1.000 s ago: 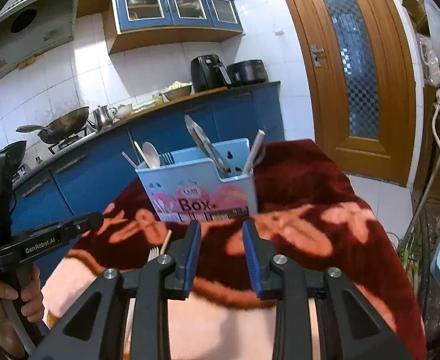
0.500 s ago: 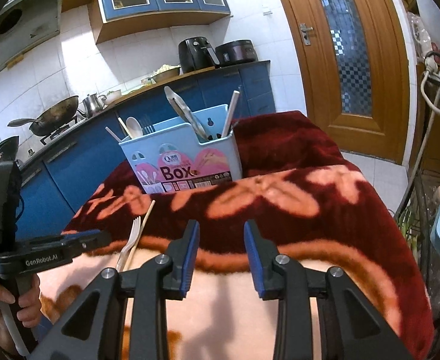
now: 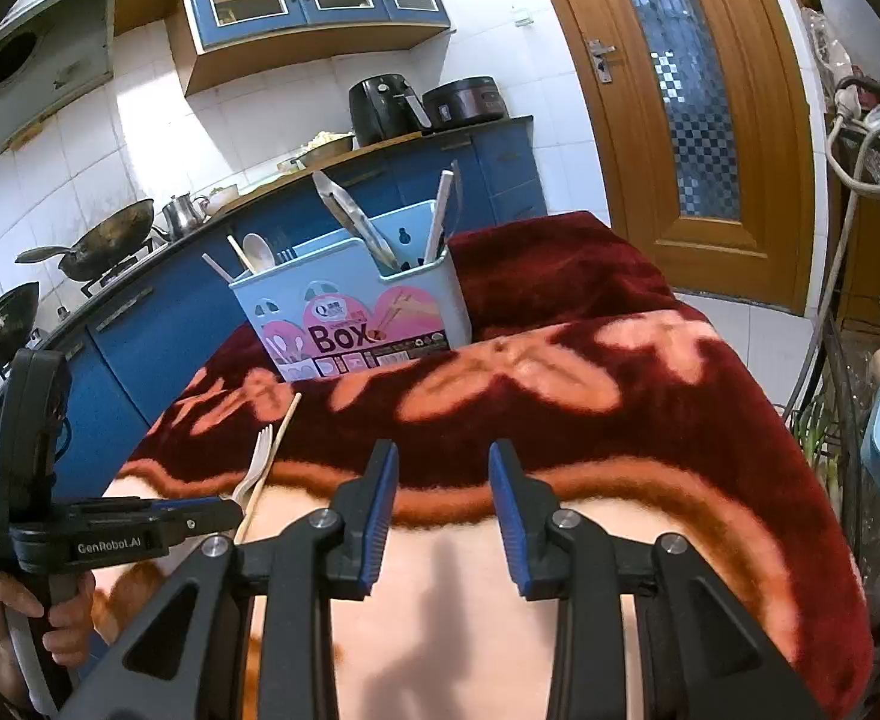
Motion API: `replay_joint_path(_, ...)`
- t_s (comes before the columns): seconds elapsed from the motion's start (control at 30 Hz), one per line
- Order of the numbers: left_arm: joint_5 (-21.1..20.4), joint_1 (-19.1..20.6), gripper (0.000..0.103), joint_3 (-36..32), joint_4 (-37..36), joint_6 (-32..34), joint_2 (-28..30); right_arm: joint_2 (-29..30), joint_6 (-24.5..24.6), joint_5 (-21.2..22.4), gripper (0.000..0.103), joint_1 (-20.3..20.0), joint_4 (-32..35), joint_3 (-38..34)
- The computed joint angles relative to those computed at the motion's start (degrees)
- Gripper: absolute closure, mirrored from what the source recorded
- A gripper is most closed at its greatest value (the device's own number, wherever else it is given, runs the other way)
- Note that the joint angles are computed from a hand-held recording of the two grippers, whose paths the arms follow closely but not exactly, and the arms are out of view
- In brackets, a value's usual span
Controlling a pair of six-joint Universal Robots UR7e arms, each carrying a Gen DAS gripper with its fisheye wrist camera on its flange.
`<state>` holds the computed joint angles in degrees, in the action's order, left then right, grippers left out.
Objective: Organize utensils
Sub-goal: 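Grasp the white plastic fork with the left tool, then grasp the wooden chopstick with the right tool while the left tool lifts the fork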
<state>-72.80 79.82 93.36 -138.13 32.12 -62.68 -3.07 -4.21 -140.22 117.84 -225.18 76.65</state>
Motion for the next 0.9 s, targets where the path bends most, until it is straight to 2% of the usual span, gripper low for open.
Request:
replay_joint_path(0.13,-1.1,0.4,0.083,-1.8,2.8,-2.0,0.6,-0.2,0.7,0.4,0.068,-0.3,-0.7,0.9)
replay_joint_path(0.27,-3.8,1.2,0.094,-4.4,7.0,-4.3,1.4,-0.3,1.1,0.8,0.068,-0.5,-1.0,1.3)
replay_joint_path(0.43,-7.6,2.1,0.096,-4.9,7.8,-5.6,1.2,-0.2,1.0,0.6,0.068,-0.5,-0.9,1.2)
replay_joint_path(0.67,-7.3,2.0,0.098,-4.1,3.5,-4.8,0.3,-0.3,1.2,0.7,0.068,-0.5,-0.6,1.4)
replay_joint_path(0.8,-4.9,2.3,0.098,-4.6,1.3,-5.0,0.6,-0.2,0.7,0.7,0.068,-0.4,0.0,1.1)
replay_joint_path(0.9,-3.3,2.8,0.097,-6.1,2.5,-5.5,1.3,0.0,0.8,0.7,0.068,-0.3,1.4,0.3)
